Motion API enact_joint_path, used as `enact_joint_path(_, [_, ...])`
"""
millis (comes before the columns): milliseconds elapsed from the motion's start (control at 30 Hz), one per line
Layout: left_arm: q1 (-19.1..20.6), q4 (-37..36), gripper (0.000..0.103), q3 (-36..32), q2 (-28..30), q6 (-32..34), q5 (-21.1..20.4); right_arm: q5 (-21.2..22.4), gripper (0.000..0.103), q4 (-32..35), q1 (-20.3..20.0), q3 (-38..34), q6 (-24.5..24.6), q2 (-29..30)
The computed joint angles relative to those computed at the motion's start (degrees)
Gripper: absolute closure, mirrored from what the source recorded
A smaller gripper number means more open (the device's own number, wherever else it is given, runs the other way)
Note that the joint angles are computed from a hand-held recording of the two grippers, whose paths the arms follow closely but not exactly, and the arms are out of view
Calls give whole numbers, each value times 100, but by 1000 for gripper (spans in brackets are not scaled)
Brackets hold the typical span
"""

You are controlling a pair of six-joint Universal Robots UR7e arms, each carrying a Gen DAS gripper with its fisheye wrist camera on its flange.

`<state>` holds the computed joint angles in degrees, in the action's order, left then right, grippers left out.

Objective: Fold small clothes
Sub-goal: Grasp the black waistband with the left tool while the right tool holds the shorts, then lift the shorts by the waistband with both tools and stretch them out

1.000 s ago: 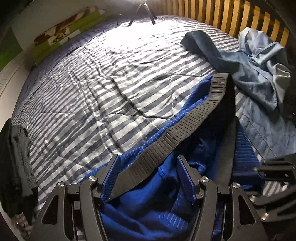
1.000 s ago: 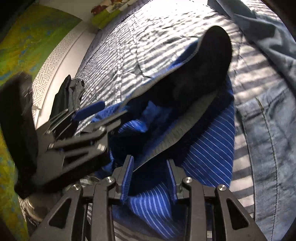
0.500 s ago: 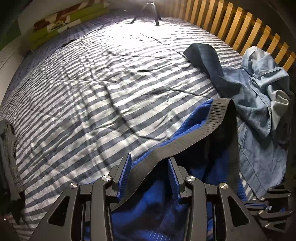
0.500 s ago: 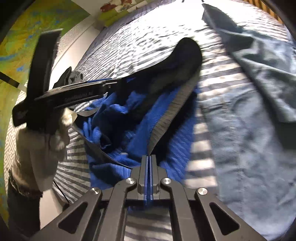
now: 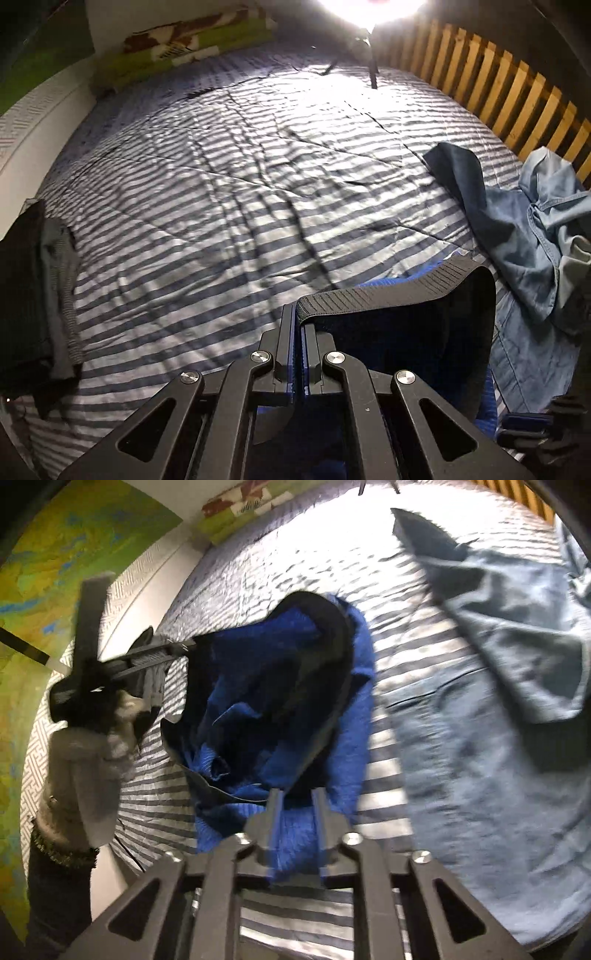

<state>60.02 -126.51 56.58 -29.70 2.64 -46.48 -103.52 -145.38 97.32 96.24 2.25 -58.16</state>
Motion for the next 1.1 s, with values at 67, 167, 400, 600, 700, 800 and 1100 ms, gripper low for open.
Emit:
enact_joint_path(67, [-13, -40, 101, 122, -98, 25, 66, 63, 83, 169, 3, -146, 193, 175])
enact_joint_path(167, [-18, -106, 101, 270, -191, 94, 85, 45, 81, 346, -39, -303, 665, 355])
enact_joint_path(400, [-17, -509, 101, 586, -420, 34, 93, -147, 101, 331, -35, -527, 695, 616])
enact_joint_path(600, [-108, -889, 101, 1102, -1192, -183, 323, -897, 102, 399, 470, -604, -227, 237])
enact_joint_path(700, [-245, -1182, 101, 1469, -1739, -258, 455, -1404, 102, 276, 772, -791, -623, 101])
enact_joint_path(800, [-377, -1264, 101, 1748, -2248, -348, 388, -1692, 102, 118, 1024, -1002, -963, -49])
enact_joint_path(1100, [-1112, -1144, 101, 2683, -3336, -86, 954, -2275, 102, -408, 1651, -1322, -1723, -56])
